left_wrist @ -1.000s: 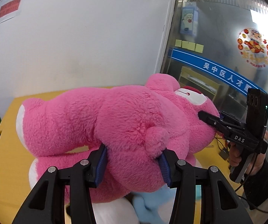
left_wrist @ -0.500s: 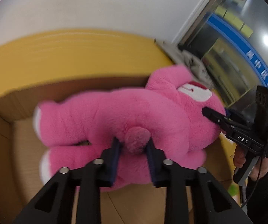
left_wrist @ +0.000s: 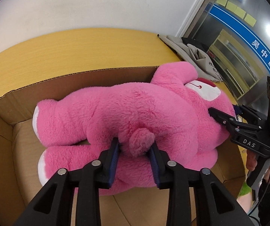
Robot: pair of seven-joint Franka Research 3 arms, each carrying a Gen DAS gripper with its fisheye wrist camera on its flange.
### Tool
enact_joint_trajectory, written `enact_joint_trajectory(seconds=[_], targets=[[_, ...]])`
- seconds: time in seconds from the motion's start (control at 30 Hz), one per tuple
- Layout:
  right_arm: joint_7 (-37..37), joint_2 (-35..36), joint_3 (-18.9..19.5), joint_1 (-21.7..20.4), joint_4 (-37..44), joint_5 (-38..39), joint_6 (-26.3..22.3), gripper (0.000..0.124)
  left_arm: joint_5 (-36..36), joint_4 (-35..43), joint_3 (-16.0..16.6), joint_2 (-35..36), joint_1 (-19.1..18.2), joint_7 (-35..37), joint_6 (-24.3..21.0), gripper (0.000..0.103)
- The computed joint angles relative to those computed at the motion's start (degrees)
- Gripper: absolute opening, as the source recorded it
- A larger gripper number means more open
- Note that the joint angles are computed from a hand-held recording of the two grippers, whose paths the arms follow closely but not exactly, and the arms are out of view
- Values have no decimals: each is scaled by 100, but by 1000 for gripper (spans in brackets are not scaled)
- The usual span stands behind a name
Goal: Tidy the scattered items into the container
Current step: 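Lift the pink bear with both grippers and carry it over the cardboard box, then lower the pink bear into the box and open both grippers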
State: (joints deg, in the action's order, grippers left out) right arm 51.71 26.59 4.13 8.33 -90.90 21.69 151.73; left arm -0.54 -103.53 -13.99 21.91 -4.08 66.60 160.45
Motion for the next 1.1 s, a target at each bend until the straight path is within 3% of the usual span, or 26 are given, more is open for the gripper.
enact_joint_trajectory(seconds=[0.07, 0.1, 0.13, 0.17, 0.2, 0.3, 0.4, 0.43, 0.53, 0.73, 0.9, 1.1], targets=[[213, 155, -113, 86, 235, -175, -159, 71, -298, -11, -135, -2, 140, 13, 11, 41], [293, 223, -125, 80, 353, -192, -259, 74, -268, -24, -56, -59, 75, -151, -46, 50], [361, 297, -111, 41, 499, -161, -410, 76, -67, -56, 127, -148, -85, -438, -130, 65], [342, 302, -47, -45, 547, -51, -522, 77, 205, -124, 312, -261, -253, -745, -177, 69], [286, 252, 22, -137, 516, 91, -580, 77, 469, -332, 442, -485, -379, -1019, -108, 70], [-328, -304, 249, -420, -140, 648, -377, 78, 758, -1130, 434, -1267, -421, -1370, 332, 72], [-1357, -1068, 430, -703, -943, 1541, -242, 79, 2578, -2045, 591, -2425, -654, -3172, 460, 91], [-1694, -1367, 445, -804, -1202, 1920, -339, 79, 3297, -2298, 426, -2847, -565, -3873, 306, 95], [-2562, -2281, 300, -958, -1996, 2991, -666, 81, 4102, -2896, -127, -3849, -341, -4845, -137, 103], [-4033, -4218, -433, -752, -3739, 4194, -1325, 84, 3969, -3837, -857, -5109, -666, -5372, -1057, 103], [-4506, -5617, -1022, -506, -5036, 4314, -1583, 85, 3885, -4506, -1233, -5672, -1003, -6072, -1094, 103], [-4576, -6328, -1334, -373, -6011, 3829, -1208, 85, 3850, -4948, -1508, -5681, -1126, -6971, -806, 103]])
